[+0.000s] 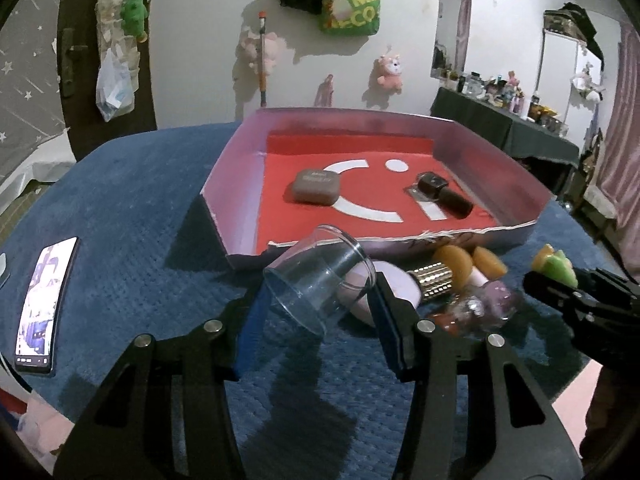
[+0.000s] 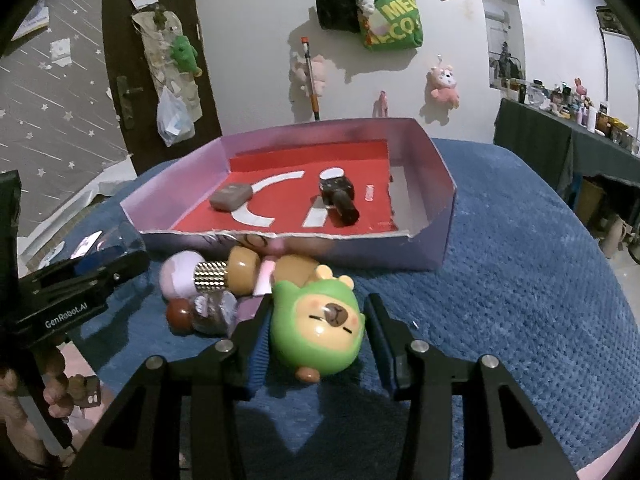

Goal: Organize rigid objects
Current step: 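Grasp the clear plastic cup with the left gripper while the right gripper grasps the green bear toy, then carry the cup and bear into the box and lower them beside the compact and gadget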

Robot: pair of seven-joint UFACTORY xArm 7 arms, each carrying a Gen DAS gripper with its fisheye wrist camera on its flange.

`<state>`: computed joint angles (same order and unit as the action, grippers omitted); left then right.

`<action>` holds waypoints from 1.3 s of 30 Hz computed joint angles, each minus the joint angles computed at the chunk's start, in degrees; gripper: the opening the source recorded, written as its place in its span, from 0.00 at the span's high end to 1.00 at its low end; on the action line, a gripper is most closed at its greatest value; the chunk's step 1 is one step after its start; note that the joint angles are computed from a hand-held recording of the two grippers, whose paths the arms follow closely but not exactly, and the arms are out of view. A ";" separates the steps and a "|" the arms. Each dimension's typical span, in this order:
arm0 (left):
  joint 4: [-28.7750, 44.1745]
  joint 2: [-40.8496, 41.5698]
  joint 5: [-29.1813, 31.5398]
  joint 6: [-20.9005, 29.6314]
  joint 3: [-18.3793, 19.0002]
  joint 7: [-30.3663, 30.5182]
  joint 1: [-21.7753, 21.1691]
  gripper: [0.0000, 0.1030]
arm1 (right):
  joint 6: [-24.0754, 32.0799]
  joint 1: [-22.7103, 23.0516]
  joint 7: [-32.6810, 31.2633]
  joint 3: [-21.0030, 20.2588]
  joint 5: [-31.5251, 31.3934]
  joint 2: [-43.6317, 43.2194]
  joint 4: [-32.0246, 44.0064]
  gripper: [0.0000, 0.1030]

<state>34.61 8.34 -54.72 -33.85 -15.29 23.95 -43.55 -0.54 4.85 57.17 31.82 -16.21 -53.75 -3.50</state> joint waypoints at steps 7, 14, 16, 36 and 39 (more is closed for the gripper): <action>-0.20 -1.07 2.57 0.90 -0.39 -1.18 0.23 0.53 | -2.04 0.29 -1.85 -1.23 0.26 1.69 0.86 0.54; 0.99 -0.99 4.18 1.78 -0.30 -0.90 -0.02 0.53 | -5.15 -1.12 -4.47 -0.83 1.57 4.60 2.14 0.54; 1.31 -1.00 4.91 2.23 -0.15 -1.08 0.11 0.53 | -5.96 -1.79 -5.39 -0.61 2.13 5.62 2.66 0.54; 9.92 1.98 2.66 8.66 4.73 6.17 -0.92 0.53 | -9.35 -9.04 -15.92 0.90 6.61 12.28 8.36 0.54; 11.81 2.84 0.56 10.01 6.36 8.61 -2.15 0.53 | -9.85 -9.14 -18.25 -1.08 7.15 14.67 9.38 0.54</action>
